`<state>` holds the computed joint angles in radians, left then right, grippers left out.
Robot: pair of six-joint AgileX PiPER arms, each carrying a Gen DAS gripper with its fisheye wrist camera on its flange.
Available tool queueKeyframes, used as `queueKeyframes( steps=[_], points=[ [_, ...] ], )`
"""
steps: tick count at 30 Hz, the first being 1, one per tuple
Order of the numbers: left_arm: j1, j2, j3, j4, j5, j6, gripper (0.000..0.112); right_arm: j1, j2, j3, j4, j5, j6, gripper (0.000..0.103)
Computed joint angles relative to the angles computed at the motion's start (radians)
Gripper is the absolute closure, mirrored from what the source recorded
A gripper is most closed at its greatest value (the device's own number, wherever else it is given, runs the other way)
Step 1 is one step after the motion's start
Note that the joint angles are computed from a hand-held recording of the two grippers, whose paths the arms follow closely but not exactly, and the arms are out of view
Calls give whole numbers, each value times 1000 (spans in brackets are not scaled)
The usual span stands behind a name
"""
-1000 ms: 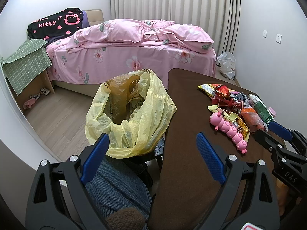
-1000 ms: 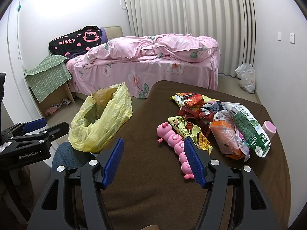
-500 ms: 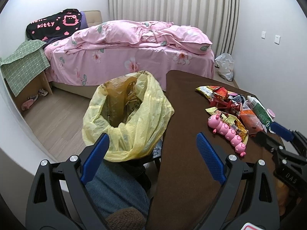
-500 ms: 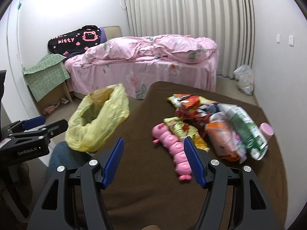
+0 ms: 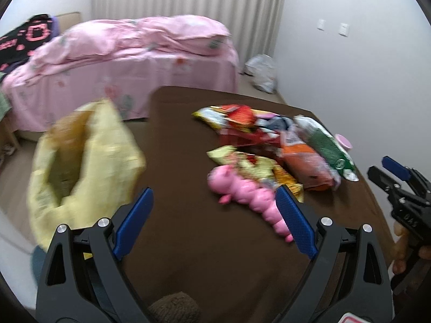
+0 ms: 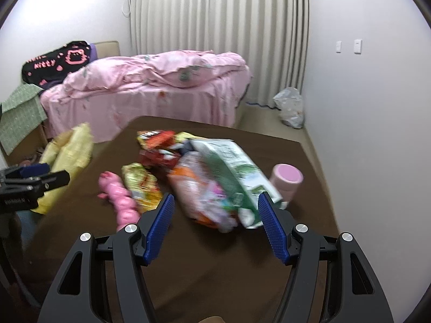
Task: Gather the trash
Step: 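Grasp the white-green milk carton with the right tool while the left tool approaches the pile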
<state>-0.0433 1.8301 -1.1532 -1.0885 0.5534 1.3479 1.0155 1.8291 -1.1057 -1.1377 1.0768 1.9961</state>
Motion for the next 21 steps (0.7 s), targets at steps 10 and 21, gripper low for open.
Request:
queueKeyframes(
  steps=[10, 21],
  points=[
    [-141, 214, -325, 165, 56, -244, 19, -342, -139, 141, -22, -488, -352, 42],
    [-122, 294, -411, 229, 70, -352, 19, -667, 132, -201, 829, -684, -1432, 42]
  ],
)
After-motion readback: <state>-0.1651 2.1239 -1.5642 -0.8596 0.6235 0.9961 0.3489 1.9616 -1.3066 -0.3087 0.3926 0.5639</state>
